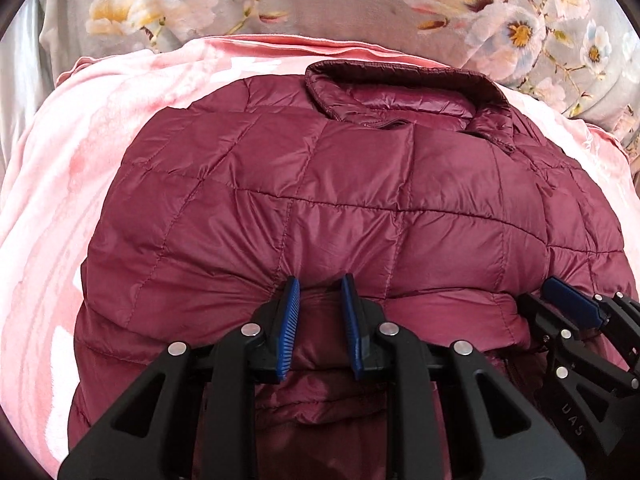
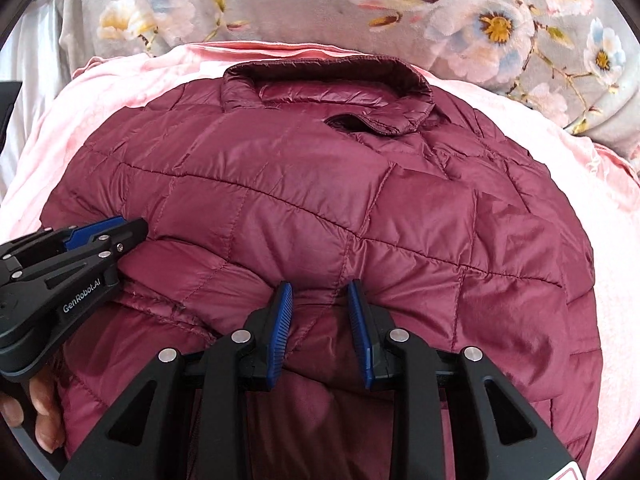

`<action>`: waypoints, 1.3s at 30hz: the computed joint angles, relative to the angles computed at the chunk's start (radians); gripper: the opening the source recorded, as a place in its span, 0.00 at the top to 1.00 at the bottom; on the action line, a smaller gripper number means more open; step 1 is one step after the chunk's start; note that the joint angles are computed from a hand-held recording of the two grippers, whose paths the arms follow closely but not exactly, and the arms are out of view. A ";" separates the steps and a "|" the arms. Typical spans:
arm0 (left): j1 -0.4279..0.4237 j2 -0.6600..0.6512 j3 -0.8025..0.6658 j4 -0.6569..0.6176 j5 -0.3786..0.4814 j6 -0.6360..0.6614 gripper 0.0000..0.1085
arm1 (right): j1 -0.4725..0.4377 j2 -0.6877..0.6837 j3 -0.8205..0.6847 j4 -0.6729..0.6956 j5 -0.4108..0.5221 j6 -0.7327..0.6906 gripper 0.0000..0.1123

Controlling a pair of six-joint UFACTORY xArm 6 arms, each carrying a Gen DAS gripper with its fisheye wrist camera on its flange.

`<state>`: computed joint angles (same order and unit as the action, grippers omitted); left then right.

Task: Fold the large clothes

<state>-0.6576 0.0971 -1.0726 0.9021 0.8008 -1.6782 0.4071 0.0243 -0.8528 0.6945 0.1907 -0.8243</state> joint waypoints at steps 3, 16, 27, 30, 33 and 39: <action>0.001 0.002 -0.001 0.000 0.000 0.003 0.81 | -0.002 0.003 -0.006 0.012 0.008 -0.007 0.76; 0.092 -0.124 0.097 0.001 -0.220 -0.096 0.46 | -0.150 0.038 -0.186 0.225 0.373 -0.087 0.63; 0.317 0.055 -0.075 -0.465 -0.499 0.243 0.35 | -0.227 0.438 -0.753 0.192 0.622 0.250 0.62; 0.330 0.143 -0.131 -0.626 -0.521 0.351 0.37 | -0.215 0.547 -0.871 0.157 0.658 0.321 0.63; 0.326 0.191 -0.188 -0.641 -0.487 0.383 0.55 | -0.211 0.574 -0.911 0.159 0.664 0.300 0.87; 0.322 0.131 -0.150 -0.447 -0.525 0.279 0.93 | -0.205 0.474 -0.829 0.277 0.572 0.078 0.92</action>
<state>-0.3356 0.2278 -1.2227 0.4553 0.2759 -1.3989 0.2025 0.4988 -1.6815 0.9710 0.7631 -0.7468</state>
